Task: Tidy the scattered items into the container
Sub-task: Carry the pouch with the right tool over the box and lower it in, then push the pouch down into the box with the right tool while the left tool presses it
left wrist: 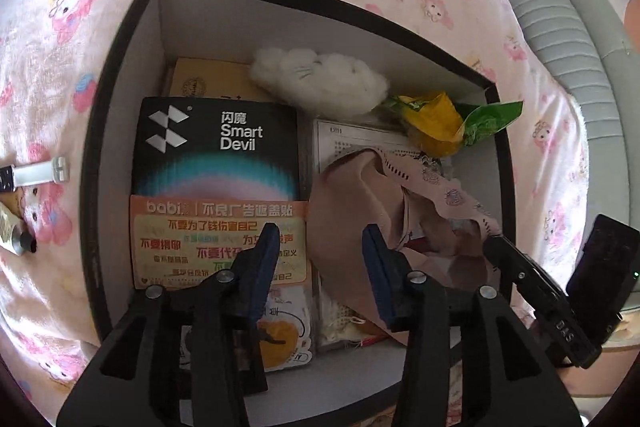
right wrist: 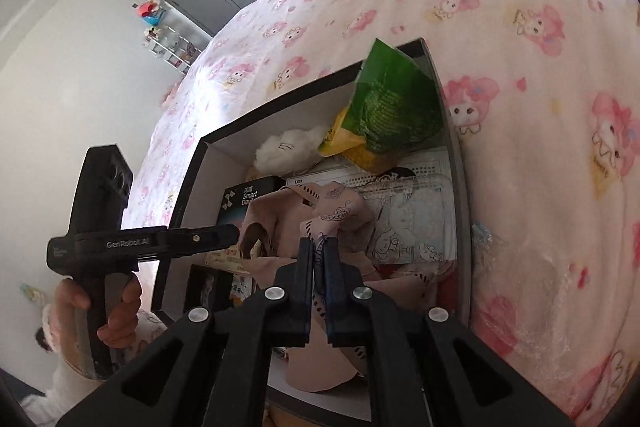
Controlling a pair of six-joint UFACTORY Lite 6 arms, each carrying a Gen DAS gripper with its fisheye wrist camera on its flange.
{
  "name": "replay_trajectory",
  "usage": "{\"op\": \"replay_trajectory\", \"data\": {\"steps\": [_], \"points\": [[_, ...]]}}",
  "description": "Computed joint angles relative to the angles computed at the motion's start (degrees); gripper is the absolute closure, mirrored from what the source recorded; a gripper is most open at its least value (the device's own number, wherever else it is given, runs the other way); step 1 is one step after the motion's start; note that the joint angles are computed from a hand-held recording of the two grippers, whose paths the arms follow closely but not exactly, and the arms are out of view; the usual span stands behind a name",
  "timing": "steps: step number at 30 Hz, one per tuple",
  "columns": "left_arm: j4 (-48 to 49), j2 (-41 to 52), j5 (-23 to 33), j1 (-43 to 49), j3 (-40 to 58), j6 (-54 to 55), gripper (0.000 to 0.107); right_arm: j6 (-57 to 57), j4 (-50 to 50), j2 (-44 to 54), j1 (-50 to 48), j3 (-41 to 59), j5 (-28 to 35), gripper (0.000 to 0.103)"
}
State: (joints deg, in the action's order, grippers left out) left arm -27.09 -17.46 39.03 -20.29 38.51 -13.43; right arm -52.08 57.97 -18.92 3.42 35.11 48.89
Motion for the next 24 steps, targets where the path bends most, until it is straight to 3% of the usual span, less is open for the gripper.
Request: {"op": "replay_trajectory", "data": {"steps": [2,5,6,7,9,13,15,17,18,20,22,24], "points": [[3.7,3.6,-1.3,-2.6,2.6,-3.3,0.055,1.3,-2.2,-3.4,3.4,-1.2,-3.7,0.098],[5.5,6.6,-2.7,-5.0,3.6,-5.0,0.059,3.1,-3.5,-4.5,6.4,-2.8,-6.4,0.098],[5.8,6.7,-2.7,-5.7,3.4,-5.0,0.068,3.0,-3.4,-3.8,6.3,-3.0,-6.3,0.098],[6.4,6.3,-2.5,-6.5,3.1,-5.1,0.088,3.3,-3.7,-3.0,6.1,-3.0,-6.4,0.098],[4.1,5.1,-1.7,-7.0,2.4,-2.1,0.102,5.2,-5.6,-3.0,6.0,-3.0,-7.3,0.098],[-6.7,-1.8,0.5,-5.1,-0.6,8.5,0.102,8.9,-9.3,-5.0,5.5,-1.0,-7.4,0.098],[-1.6,-5.2,0.1,-5.8,-0.9,2.9,0.101,12.5,-12.4,-4.1,7.2,2.8,-8.4,0.098],[7.8,-3.2,0.4,-6.4,2.3,-5.5,0.091,16.8,-17.3,-0.9,9.7,7.6,-9.0,0.097],[9.5,-0.6,1.4,-5.4,4.7,-6.3,0.079,18.9,-19.5,1.7,10.7,10.0,-9.1,0.097],[6.8,3.9,2.5,-2.4,8.6,-2.2,0.064,21.6,-21.2,5.7,11.6,12.5,-10.4,0.097],[4.0,9.3,2.8,-0.9,12.3,2.1,0.04,17.5,-16.8,6.6,10.4,11.2,-11.7,0.097],[6.3,13.8,2.3,-1.4,14.8,0.7,0.04,9.4,-8.9,6.2,7.2,8.1,-10.5,0.097]]}}
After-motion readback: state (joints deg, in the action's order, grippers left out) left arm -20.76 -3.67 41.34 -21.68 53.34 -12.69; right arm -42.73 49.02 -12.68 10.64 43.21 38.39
